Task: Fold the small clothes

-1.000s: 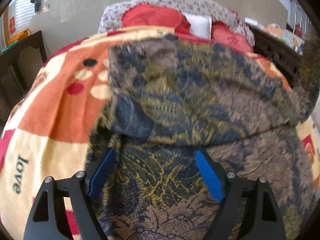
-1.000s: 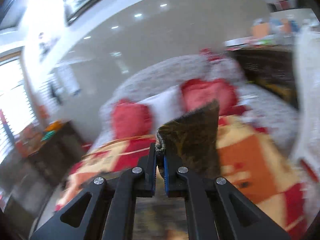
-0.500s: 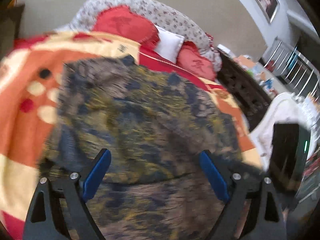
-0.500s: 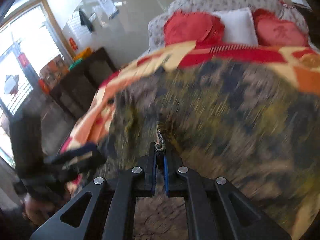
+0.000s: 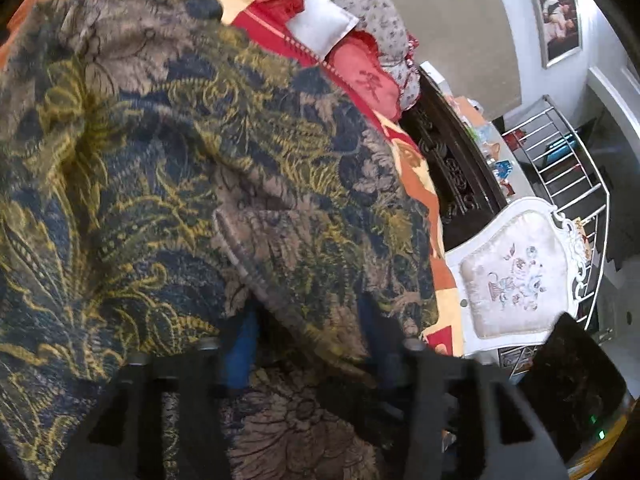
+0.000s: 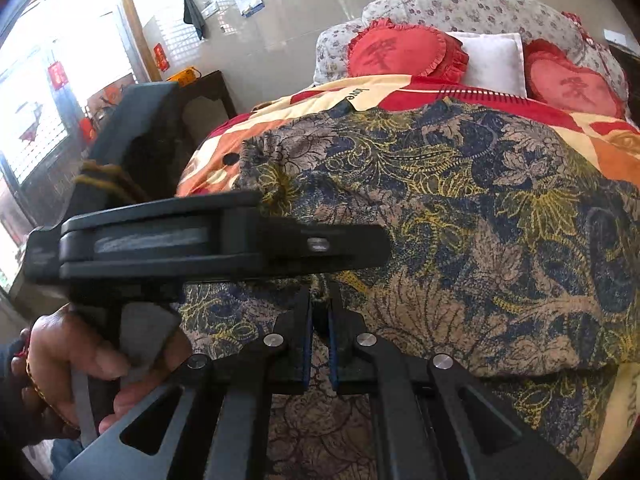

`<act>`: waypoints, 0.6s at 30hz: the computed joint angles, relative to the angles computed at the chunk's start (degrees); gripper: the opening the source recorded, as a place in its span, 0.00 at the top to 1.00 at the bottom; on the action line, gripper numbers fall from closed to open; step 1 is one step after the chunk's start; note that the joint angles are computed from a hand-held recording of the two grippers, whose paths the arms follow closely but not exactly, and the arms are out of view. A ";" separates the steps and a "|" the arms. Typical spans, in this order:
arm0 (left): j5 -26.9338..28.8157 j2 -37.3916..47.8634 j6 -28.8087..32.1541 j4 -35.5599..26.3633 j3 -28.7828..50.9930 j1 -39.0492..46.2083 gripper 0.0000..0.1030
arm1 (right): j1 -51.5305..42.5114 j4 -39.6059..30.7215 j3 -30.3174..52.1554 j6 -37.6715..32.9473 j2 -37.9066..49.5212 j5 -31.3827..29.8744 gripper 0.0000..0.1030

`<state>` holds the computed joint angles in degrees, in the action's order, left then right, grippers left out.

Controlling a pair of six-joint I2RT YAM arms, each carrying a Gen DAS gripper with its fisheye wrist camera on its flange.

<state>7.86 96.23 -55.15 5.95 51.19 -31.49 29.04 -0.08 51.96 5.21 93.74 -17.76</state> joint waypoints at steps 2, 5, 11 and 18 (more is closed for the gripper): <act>-1.48 0.27 -0.36 -0.64 0.62 -0.50 0.80 | 0.52 -0.05 -0.22 -0.86 -0.35 0.54 0.83; -4.04 -0.22 -1.39 -2.29 1.08 -1.14 0.96 | 1.16 -0.07 -0.51 -1.59 -0.65 1.44 0.83; -12.14 -7.18 3.24 -10.58 -0.04 -1.91 0.97 | 1.03 -1.52 -3.07 -0.24 -4.95 2.74 0.56; -18.77 -25.05 12.70 -24.47 -5.70 2.02 0.96 | -4.46 -0.96 -11.39 -0.11 -10.77 0.74 0.54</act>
<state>-10.91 71.18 -42.45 -18.52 45.49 -29.47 24.58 -1.04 40.57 5.10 82.97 -17.02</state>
